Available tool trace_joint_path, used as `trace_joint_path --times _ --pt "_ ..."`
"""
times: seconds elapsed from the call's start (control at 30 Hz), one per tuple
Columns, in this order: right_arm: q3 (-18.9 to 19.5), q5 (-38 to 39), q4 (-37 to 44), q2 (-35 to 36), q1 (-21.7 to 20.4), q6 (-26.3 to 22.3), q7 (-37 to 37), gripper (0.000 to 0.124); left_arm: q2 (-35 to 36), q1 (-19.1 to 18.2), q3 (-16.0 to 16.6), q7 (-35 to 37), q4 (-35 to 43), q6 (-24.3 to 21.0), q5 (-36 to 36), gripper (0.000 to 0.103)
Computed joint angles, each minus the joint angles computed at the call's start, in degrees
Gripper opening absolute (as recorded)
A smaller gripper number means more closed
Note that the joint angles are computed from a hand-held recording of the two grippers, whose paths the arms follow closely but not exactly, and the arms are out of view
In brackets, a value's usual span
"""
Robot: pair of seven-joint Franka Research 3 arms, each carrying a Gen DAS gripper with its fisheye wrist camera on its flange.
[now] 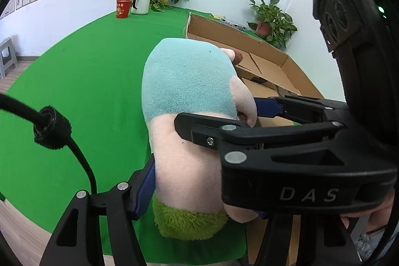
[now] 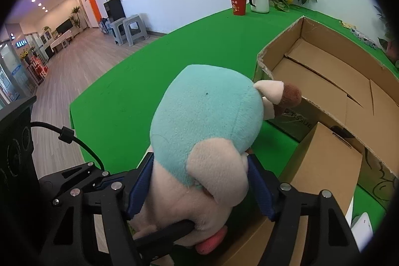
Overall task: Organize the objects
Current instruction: 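Lift the plush pig with both tools and carry it over the open box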
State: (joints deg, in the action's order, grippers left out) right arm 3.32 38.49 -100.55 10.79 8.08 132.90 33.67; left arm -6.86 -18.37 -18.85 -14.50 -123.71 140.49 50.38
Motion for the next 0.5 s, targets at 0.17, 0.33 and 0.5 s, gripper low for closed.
trace_joint_path --times 0.17,0.33,0.5 --pt "0.6 4.5 1.1 0.0 -0.7 -1.1 -2.4 0.062 0.4 -1.4 -0.8 6.0 4.3 -8.3 -2.4 0.059" --pt "0.7 10.1 2.7 -0.2 -1.5 -0.9 -5.3 0.061 2.2 -2.0 -0.9 10.1 9.9 -13.4 0.1 0.059" --pt "0.3 14.6 7.3 0.8 -2.7 1.6 -6.8 0.061 6.5 -3.2 -0.1 16.4 19.1 -15.8 5.3 0.059"
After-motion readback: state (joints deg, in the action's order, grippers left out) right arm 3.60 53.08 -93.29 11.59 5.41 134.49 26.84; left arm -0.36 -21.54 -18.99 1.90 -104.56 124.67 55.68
